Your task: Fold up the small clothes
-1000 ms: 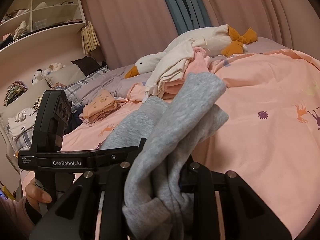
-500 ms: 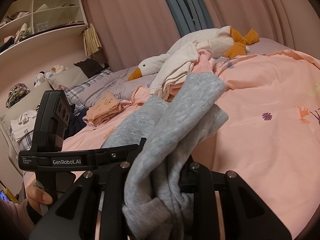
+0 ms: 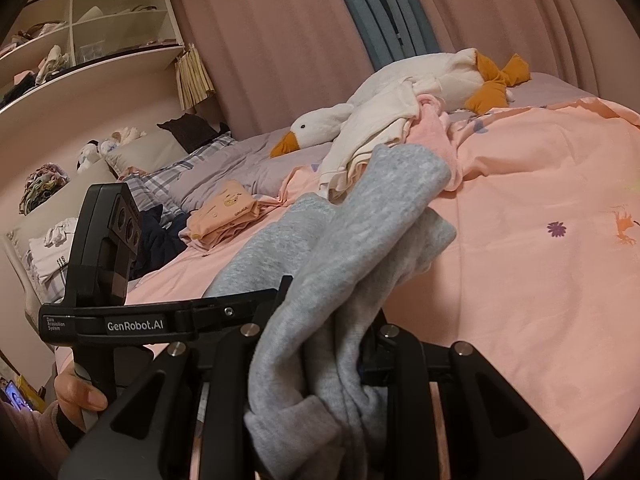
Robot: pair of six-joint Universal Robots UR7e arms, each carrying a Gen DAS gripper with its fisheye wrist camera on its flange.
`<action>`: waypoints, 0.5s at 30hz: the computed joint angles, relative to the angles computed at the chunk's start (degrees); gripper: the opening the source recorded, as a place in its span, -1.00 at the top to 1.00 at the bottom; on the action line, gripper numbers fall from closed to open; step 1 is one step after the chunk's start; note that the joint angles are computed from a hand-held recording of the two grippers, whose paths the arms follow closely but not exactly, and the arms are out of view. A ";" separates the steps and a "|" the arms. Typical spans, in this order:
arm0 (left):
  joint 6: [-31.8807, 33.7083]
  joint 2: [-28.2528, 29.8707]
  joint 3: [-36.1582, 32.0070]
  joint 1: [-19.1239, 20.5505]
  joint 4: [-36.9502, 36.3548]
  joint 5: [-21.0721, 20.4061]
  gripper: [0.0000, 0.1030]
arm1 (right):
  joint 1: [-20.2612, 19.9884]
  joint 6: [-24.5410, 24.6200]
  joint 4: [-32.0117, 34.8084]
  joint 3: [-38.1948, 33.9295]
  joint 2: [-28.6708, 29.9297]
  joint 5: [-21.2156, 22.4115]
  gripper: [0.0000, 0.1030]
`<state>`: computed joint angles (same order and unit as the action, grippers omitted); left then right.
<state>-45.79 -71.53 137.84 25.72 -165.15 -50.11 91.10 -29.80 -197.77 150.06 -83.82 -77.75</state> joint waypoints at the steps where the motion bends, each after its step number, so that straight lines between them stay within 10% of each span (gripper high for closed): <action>1: -0.20 -0.34 0.20 -0.01 0.18 0.10 -0.56 | 0.15 0.06 -0.11 0.05 0.12 -0.10 0.52; 15: -2.96 -4.68 2.06 -0.39 3.72 1.73 -0.56 | 4.40 1.84 -1.30 -1.35 3.94 -2.53 0.52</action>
<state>-48.75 -76.20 139.91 25.32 -161.43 -48.38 95.50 -27.96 -199.06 148.72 -79.88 -80.27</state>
